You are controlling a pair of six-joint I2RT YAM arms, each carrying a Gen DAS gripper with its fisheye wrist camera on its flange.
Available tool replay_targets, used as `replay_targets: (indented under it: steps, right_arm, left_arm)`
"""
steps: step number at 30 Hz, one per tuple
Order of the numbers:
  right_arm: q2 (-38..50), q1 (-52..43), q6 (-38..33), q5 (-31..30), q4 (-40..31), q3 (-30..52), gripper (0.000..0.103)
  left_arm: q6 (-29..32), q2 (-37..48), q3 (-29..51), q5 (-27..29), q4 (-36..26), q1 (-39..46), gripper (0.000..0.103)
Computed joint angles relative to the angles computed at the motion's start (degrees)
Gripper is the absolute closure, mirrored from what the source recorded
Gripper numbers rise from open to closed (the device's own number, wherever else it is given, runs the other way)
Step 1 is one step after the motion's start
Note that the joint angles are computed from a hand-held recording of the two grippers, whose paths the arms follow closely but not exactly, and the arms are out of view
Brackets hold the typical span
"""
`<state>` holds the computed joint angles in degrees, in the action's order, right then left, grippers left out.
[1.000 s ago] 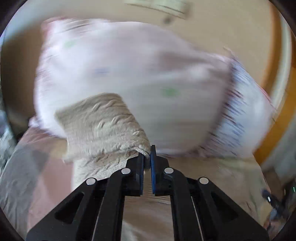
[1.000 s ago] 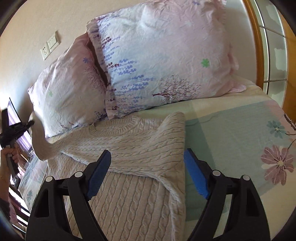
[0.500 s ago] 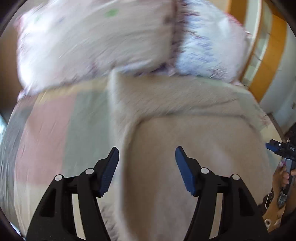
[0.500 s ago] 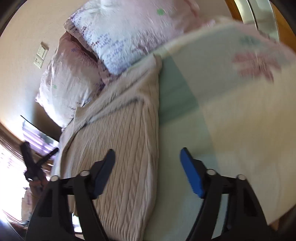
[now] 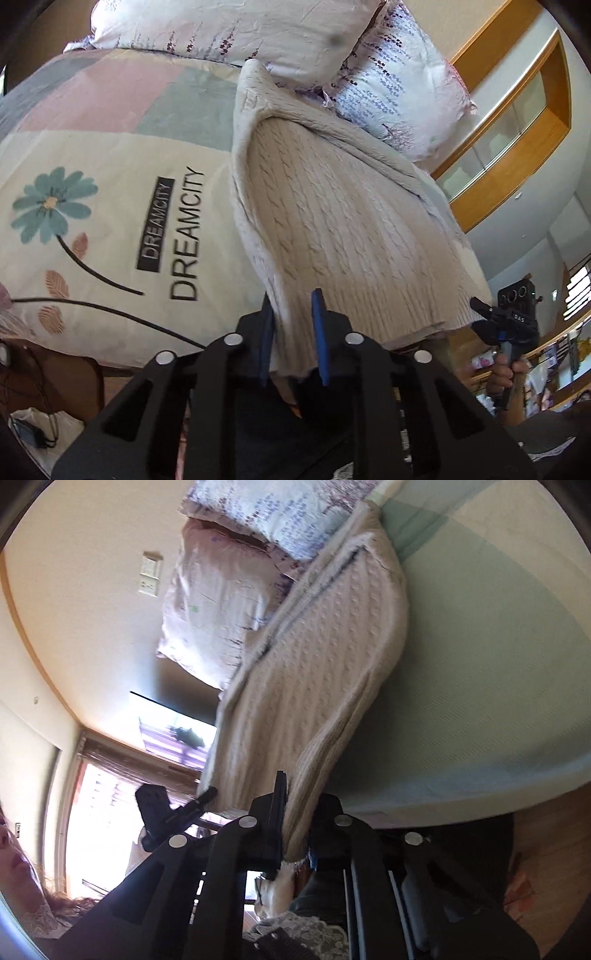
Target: Fold small clothes
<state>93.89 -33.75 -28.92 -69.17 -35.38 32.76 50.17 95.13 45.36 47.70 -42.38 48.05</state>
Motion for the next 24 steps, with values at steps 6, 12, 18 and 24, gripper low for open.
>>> replay_targets:
  steps: [6, 12, 18, 24]
  right_arm:
    - [-10.0, 4.2, 40.8, -9.9, 39.6, -2.9, 0.094]
    - [8.1, 12.5, 83.8, 4.2, 86.4, 12.1, 0.094]
    - [28.3, 19.6, 77.4, 21.4, 59.4, 43.6, 0.091]
    - [33.3, 19.8, 66.3, 24.0, 46.0, 52.0, 0.007]
  left_arm:
    - [-9.3, -1.6, 8.3, 4.8, 1.6, -6.7, 0.096]
    - [-36.7, 7.0, 28.0, -5.0, 24.6, -20.5, 0.097]
    - [-44.2, 31.2, 58.0, -18.9, 19.6, -31.1, 0.096]
    - [-46.6, 35.7, 60.6, -16.0, 18.2, -28.4, 0.028]
